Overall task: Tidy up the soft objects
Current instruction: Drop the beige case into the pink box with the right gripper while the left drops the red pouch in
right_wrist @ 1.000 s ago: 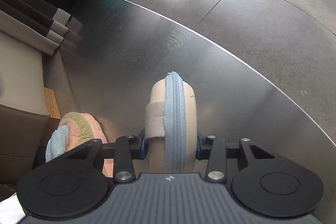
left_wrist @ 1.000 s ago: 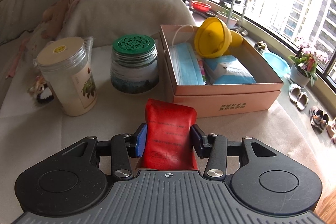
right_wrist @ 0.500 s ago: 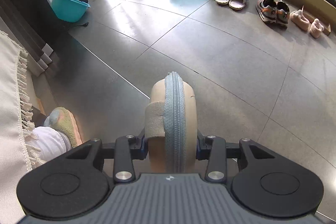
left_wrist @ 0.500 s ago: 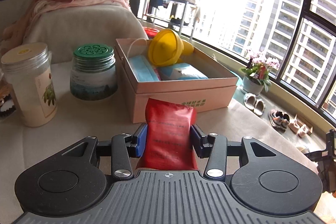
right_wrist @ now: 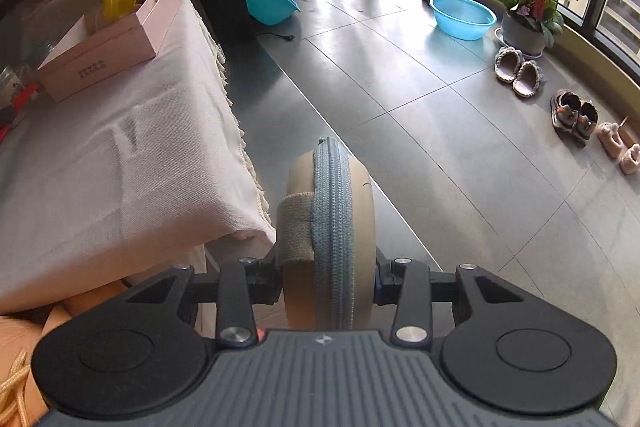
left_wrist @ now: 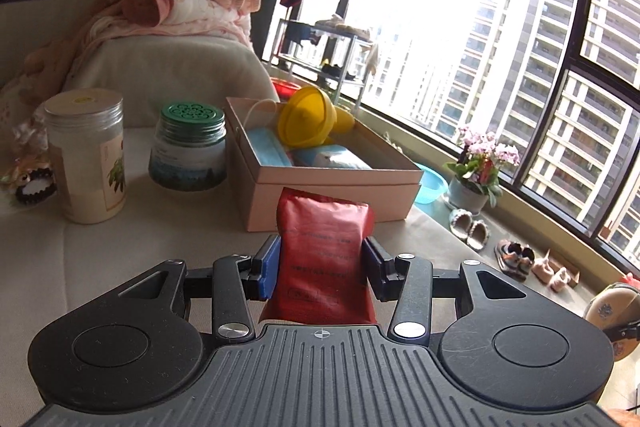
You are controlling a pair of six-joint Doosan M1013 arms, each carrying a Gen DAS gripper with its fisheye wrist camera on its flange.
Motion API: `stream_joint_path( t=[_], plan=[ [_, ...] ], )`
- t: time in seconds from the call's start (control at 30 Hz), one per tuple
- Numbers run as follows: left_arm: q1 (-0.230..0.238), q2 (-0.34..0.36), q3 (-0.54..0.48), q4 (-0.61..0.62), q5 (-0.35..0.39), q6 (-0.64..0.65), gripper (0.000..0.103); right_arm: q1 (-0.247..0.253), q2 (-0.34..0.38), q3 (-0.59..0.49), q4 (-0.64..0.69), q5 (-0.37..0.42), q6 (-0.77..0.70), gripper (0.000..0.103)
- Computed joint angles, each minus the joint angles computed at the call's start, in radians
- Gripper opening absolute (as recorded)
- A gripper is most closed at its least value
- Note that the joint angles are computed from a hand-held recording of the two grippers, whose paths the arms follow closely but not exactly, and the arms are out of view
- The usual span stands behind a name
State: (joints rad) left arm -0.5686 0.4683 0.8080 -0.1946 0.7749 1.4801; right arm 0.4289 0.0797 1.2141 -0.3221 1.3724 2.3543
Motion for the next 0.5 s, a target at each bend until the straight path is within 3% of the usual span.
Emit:
stream_joint_path(
  t=[0.13,0.3,0.5],
  plan=[
    [-0.003,-0.026,0.041,-0.050,-0.029,0.014,0.049,0.036,0.017,-0.056,0.046,-0.006,-0.078,0.039],
    [-0.009,-0.059,0.081,-0.029,-0.087,0.008,0.049,0.056,0.050,-0.154,0.117,-0.118,-0.229,0.039],
    [-0.016,-0.086,0.099,0.072,-0.141,-0.056,0.049,0.033,0.150,-0.363,0.164,-0.180,-0.423,0.039]
  ],
)
